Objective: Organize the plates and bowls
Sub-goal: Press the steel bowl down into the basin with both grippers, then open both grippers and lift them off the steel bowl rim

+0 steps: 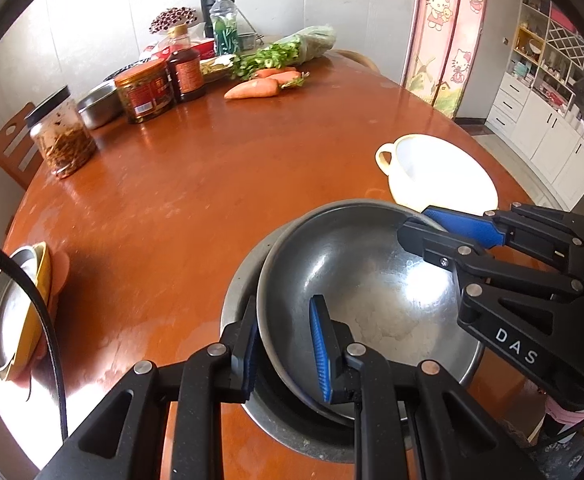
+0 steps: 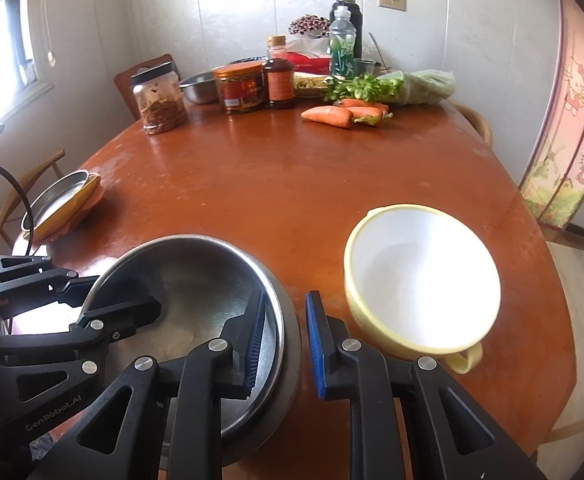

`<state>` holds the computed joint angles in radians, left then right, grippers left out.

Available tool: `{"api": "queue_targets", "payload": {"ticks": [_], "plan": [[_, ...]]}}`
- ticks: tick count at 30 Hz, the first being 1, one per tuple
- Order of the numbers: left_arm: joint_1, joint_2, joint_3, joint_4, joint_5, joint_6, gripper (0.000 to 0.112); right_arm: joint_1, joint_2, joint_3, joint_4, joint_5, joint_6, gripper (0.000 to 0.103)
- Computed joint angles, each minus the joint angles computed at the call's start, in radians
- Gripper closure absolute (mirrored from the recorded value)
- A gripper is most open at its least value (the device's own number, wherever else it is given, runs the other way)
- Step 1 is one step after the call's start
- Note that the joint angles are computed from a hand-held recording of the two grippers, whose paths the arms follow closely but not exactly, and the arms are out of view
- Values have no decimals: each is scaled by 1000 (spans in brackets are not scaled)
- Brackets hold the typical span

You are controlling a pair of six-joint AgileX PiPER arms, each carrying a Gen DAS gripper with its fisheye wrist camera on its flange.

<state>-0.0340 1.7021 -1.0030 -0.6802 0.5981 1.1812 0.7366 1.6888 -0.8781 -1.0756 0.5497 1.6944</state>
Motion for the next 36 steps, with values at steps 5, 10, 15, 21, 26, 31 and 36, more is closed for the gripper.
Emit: {"api": "queue_targets", "payload": {"ticks": [5,10,15,21,26,31,36], "plan": [[-7,4,-15,8,8,-8,88,-28,-19,18,18,-23,-10,75],[9,-8,-25,3,22,2,84,-57,-70,58,3,-69,26,67],[23,-1,-50,27,32,-18,81,-55,-116,85,-15,-49,55,61],[37,-11,-92,43,52,-63,81,-74,-191,137,-42,-46,103,61],[3,-32,-122,77,58,-114,76,-105,-265,183,-55,-22,123,59],[-67,-27,-176,120,102,-174,74,-163,-334,235,-61,-13,131,50],[-141,28,-275,158,179,-241,72,-272,-378,280,-41,-64,96,50]]}}
